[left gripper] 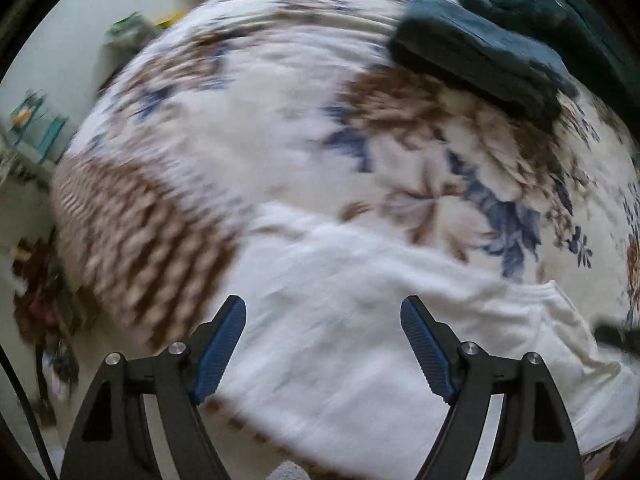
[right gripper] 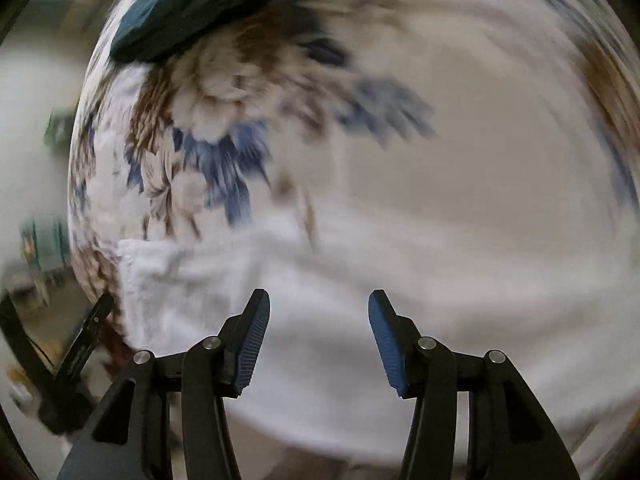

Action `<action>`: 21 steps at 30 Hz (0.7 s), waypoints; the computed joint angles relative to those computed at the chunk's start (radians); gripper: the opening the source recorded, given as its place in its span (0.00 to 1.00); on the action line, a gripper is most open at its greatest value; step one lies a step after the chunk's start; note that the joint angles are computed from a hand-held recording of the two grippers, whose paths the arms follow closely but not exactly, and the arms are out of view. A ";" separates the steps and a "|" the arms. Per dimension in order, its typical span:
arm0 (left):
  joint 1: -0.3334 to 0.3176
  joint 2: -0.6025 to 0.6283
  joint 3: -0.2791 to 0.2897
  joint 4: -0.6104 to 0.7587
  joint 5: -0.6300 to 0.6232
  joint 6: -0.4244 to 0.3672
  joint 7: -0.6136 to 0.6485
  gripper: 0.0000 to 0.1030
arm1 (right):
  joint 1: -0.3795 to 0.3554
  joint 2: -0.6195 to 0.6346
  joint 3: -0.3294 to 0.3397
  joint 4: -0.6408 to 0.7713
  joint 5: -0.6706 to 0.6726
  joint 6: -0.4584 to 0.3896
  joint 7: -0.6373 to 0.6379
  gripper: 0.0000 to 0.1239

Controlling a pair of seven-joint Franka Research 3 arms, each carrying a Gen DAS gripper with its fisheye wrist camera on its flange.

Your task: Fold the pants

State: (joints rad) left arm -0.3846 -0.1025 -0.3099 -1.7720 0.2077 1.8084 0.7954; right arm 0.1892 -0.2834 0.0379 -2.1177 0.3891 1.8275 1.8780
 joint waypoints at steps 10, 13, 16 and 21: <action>0.008 0.095 0.021 -0.044 -0.048 0.045 0.095 0.92 | -0.030 0.153 -0.045 0.091 0.119 -0.062 -0.218 0.04; 0.024 0.063 0.030 -0.091 -0.087 0.089 0.092 0.96 | -0.044 0.167 -0.045 0.100 0.098 -0.070 -0.186 0.04; 0.024 0.075 0.024 -0.055 -0.079 0.050 0.092 0.96 | -0.048 0.179 -0.032 0.132 0.014 -0.060 -0.100 0.15; 0.019 0.050 0.016 -0.014 -0.060 0.021 0.063 0.96 | -0.050 0.065 -0.050 0.054 0.076 0.039 -0.057 0.28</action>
